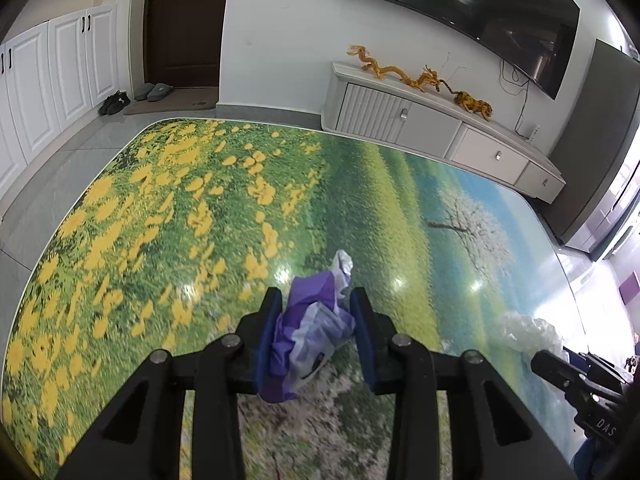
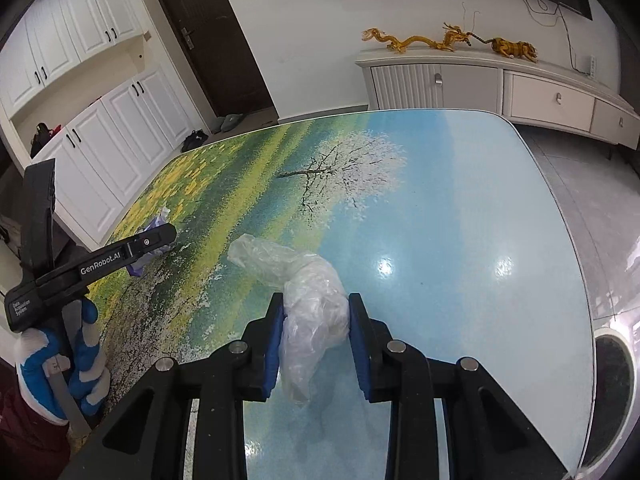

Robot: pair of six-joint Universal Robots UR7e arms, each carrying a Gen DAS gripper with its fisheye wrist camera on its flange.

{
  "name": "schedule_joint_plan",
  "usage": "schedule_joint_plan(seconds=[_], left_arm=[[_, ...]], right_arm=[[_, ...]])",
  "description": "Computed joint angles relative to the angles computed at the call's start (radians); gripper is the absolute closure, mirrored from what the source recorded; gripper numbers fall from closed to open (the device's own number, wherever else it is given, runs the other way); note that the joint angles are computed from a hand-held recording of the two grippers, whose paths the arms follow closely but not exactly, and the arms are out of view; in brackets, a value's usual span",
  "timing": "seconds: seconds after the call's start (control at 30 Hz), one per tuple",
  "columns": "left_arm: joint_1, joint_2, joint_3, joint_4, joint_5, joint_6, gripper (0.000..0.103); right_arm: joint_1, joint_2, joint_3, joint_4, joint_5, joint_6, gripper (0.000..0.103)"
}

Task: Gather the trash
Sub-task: 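Carry both items over the bin and open both tools to drop them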

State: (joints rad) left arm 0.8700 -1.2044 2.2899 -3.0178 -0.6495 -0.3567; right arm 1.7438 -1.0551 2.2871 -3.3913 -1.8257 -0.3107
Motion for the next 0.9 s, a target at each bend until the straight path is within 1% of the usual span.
schedule_joint_plan(seconds=[0.47, 0.7, 0.9], left_arm=[[-0.12, -0.033, 0.096, 0.085, 0.006, -0.167, 0.07], [-0.191, -0.009, 0.097, 0.111, -0.002, -0.212, 0.07], [-0.247, 0.034, 0.073, 0.113, -0.017, -0.216, 0.07]], right_arm=[[-0.042, -0.117, 0.145, -0.089, 0.06, 0.072, 0.075], [-0.061, -0.199, 0.209, -0.13, 0.085, 0.077, 0.075], [-0.101, -0.288, 0.27, -0.168, 0.102, 0.082, 0.075]])
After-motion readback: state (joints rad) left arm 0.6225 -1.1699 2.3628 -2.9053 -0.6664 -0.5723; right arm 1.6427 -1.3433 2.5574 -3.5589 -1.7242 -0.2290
